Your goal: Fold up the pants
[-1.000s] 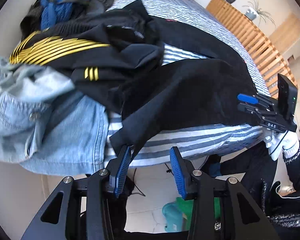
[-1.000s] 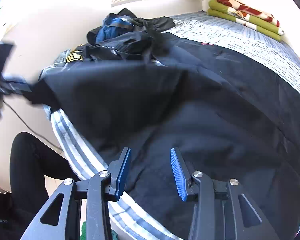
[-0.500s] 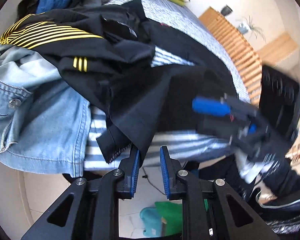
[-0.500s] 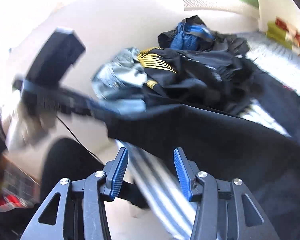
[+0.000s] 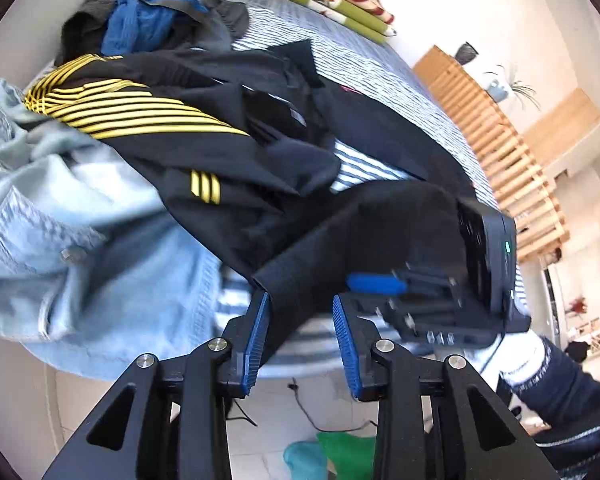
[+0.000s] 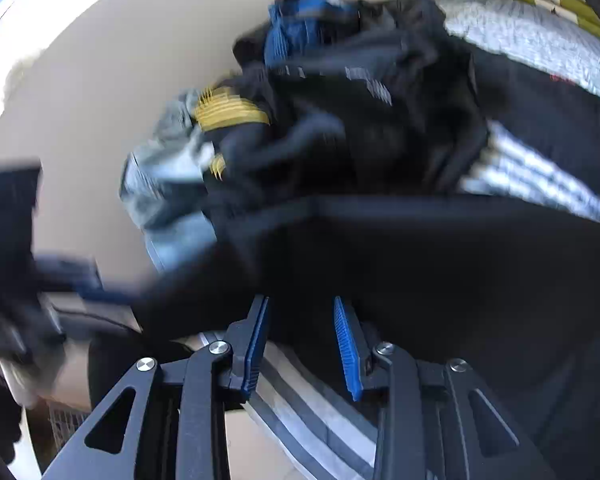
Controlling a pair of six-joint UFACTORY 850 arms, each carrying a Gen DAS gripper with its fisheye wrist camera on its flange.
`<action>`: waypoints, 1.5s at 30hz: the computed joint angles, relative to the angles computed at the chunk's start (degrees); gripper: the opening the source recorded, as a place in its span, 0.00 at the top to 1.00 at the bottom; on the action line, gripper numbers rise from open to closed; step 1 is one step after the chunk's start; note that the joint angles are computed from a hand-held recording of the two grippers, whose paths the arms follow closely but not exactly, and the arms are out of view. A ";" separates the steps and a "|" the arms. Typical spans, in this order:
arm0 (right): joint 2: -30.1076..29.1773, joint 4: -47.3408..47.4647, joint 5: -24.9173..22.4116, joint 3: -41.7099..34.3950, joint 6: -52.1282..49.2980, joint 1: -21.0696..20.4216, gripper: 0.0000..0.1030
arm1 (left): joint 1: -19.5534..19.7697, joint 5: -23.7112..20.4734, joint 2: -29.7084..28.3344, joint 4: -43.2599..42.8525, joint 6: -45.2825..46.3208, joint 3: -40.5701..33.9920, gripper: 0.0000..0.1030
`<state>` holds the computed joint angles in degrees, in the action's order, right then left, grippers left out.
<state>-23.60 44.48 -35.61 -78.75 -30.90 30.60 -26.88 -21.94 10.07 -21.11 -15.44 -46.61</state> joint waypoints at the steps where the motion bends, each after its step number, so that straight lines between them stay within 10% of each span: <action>1: -0.16 0.30 -0.24 0.52 -0.06 -0.02 0.71 | 0.27 0.28 -0.44 3.38 -2.92 -0.54 0.65; 14: 0.29 2.23 -0.02 2.50 -2.75 -0.60 0.73 | -1.03 -4.78 -11.33 18.16 -6.75 -10.78 0.66; 18: 1.05 2.30 0.37 3.48 -3.25 -0.59 0.73 | -4.07 -5.83 -12.34 30.20 -16.19 -11.71 0.98; 28: 3.88 7.67 0.49 8.04 -6.77 -2.53 0.73 | -6.60 -11.76 -9.43 49.57 -28.00 -18.98 0.98; 39: 6.90 7.67 -2.47 11.37 -9.04 -3.58 0.73 | 0.29 -25.43 -27.99 43.98 -20.19 -35.89 0.93; 45: 14.49 12.81 -1.74 17.76 -15.70 -10.47 0.71 | 2.64 -20.61 -29.32 38.51 -17.49 -40.91 0.74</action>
